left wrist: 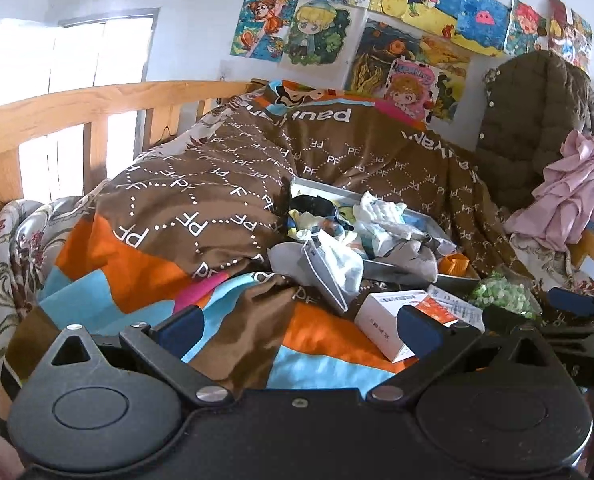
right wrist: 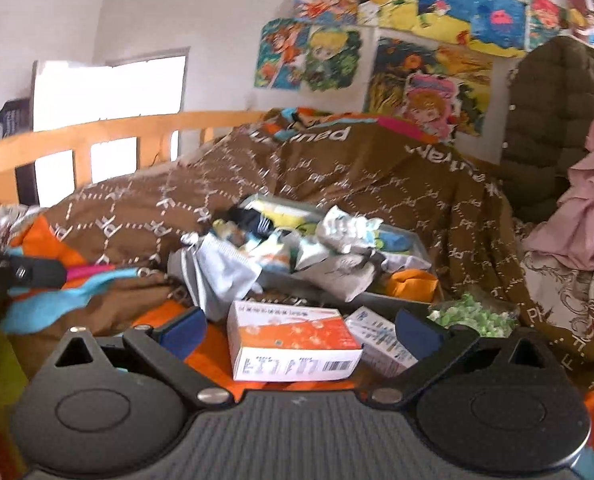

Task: Organize soft objects
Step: 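Reach the right tool to the grey face mask while the left tool reaches a white cloth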

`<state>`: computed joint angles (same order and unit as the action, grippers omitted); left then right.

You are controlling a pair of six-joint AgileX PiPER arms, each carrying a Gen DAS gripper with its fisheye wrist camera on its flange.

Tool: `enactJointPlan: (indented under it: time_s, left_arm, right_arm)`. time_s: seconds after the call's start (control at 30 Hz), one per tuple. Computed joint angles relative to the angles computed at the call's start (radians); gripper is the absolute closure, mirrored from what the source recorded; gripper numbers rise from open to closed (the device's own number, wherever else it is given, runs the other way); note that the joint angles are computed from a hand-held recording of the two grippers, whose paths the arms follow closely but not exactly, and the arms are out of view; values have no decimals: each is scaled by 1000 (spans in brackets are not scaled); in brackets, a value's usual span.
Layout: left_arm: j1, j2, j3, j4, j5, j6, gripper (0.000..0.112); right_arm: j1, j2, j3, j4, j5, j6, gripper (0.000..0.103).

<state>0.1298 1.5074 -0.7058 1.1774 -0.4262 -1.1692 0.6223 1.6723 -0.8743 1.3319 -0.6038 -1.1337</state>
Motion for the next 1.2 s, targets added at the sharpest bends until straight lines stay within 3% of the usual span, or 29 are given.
enactJointPlan:
  time_s: [0.17,0.3,0.4,0.53,0.67,0.87,1.03,1.2]
  left_arm:
    - [13,81,-108,138,26,-148,10]
    - [27,158,-195,184,25,-176,10]
    - [56,248,-291,265,-66,-253,10]
    - [93,381,-474,422,-188,-529,10]
    - [89,498,-605,391,-185,-522,10]
    - [93,663,-827,480,-215,-641,10]
    - [93,718,-900,487,-284,-622,10]
    - [65,746,-944,550,-273,-672,10]
  right_arm:
    - [-28,63,-56,-2,59,-59,0]
    - [-59,158,-121,-74,84,-71,0]
    - [-73,235,-168,-145,61,-53,0]
    - [-117,281,-192,-383,100,152,0]
    - [-157,321,-253,-487,208,194,0]
    - [-180,379,-327,-512,258,205,0]
    - [-219,410,-401,-556,351,266,0]
    - [-261,456,-492,-669,454,391,0]
